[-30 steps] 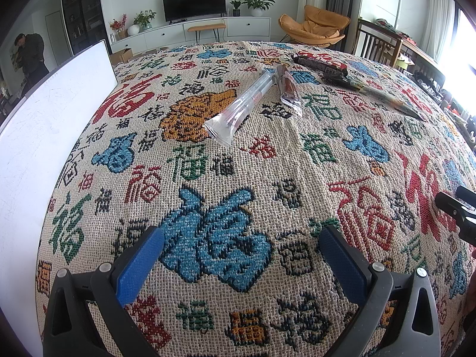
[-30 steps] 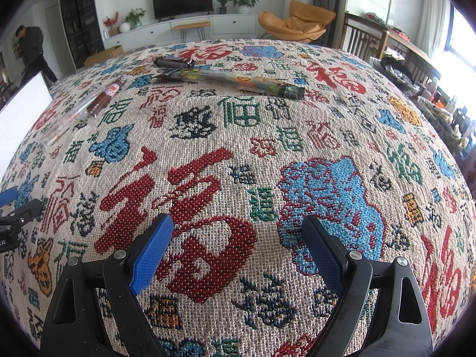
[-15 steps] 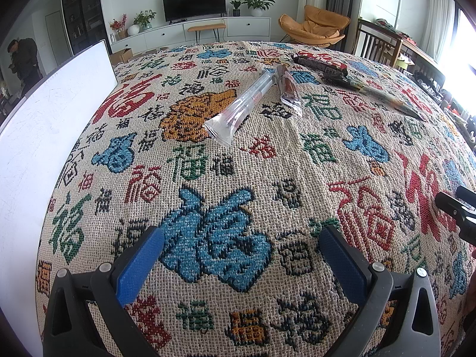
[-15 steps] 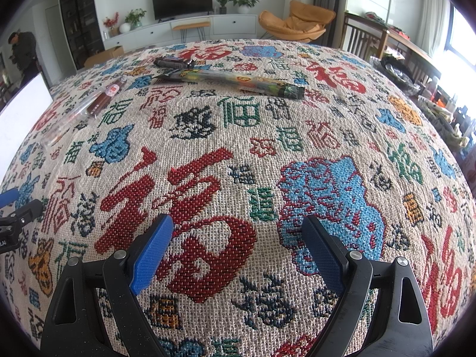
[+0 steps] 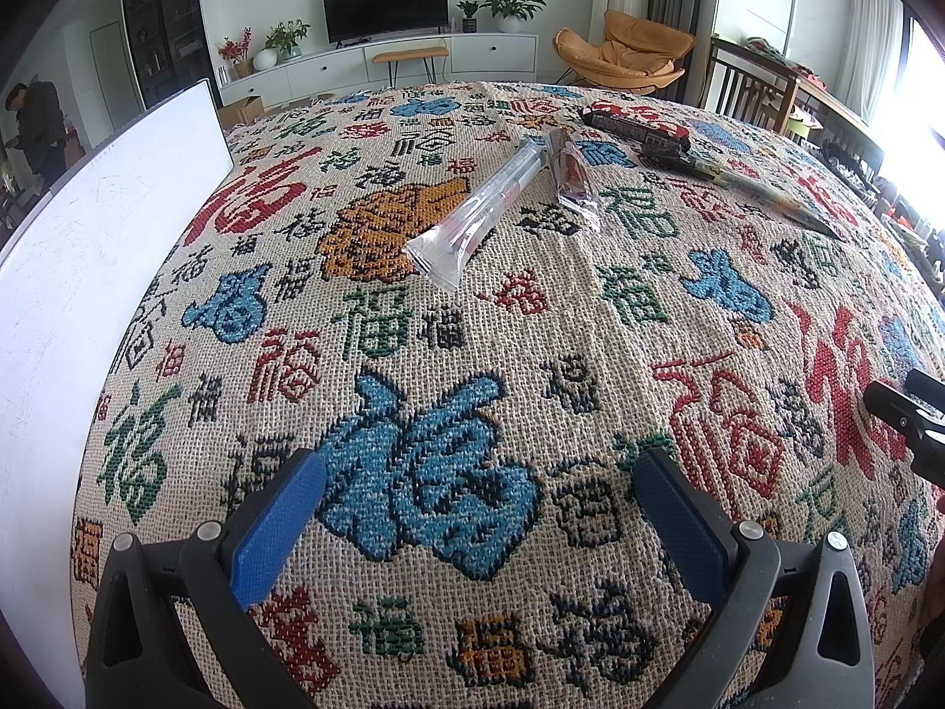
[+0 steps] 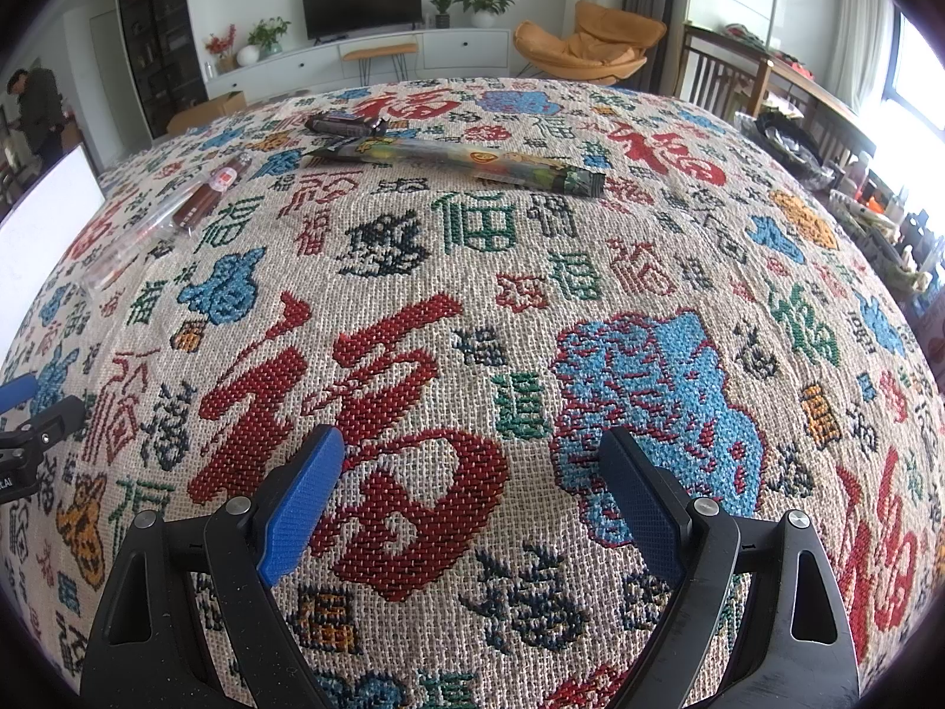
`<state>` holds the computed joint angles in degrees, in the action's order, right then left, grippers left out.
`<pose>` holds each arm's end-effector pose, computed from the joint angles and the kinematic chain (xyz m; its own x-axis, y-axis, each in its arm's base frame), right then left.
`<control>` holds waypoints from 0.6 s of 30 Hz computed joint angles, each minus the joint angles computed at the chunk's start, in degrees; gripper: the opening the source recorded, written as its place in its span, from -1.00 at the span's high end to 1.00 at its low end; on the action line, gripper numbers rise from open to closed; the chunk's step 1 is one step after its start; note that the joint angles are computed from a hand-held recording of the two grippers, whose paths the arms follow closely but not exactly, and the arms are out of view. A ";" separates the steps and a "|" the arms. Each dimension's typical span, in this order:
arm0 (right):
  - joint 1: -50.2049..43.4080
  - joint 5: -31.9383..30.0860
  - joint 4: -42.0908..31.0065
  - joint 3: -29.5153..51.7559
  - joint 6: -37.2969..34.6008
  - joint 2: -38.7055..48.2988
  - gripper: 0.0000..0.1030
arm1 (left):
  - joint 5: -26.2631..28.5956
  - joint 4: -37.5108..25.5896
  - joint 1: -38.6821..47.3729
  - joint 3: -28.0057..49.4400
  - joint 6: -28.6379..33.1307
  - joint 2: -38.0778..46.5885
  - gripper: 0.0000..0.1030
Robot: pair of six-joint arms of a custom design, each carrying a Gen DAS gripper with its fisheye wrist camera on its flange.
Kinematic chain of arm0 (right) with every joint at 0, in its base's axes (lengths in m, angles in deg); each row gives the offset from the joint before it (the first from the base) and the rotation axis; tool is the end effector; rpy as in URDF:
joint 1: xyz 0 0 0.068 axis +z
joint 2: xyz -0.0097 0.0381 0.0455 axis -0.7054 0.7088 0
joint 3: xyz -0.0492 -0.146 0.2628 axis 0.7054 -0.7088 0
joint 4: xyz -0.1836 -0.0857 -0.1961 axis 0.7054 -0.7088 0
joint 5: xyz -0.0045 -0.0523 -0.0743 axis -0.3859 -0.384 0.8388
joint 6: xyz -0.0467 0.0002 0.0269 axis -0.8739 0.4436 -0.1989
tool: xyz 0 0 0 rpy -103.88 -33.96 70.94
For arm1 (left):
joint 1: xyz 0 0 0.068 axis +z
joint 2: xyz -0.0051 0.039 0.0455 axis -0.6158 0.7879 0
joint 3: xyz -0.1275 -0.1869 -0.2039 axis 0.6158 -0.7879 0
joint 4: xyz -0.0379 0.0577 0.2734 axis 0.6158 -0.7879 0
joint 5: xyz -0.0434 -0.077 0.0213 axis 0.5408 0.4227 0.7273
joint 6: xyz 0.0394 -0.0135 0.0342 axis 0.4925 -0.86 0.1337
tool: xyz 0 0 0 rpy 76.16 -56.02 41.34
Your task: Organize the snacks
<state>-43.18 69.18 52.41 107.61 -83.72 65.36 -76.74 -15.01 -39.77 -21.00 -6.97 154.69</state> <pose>0.2590 0.0072 -0.0117 -0.7917 0.0233 -0.6104 0.0140 0.9997 0.0201 0.2068 -0.0076 0.0283 -0.8059 0.0704 -0.5879 0.0884 0.9961 -0.0018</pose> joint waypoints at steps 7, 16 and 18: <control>0.01 -0.04 -0.02 0.02 0.04 0.01 -0.75 | 0.34 0.11 0.59 -0.21 0.42 -0.09 -1.00; -0.03 -0.10 -0.08 0.03 0.02 -0.05 -0.76 | 5.21 -26.75 4.09 7.94 8.48 -9.50 -1.00; -0.11 -0.23 -0.09 0.07 -0.02 -0.02 -0.76 | 6.03 -32.96 5.25 12.98 10.54 -11.07 -0.99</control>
<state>-43.29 68.96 52.32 107.67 -83.74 65.33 -70.70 -47.97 -34.52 -8.02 3.57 143.62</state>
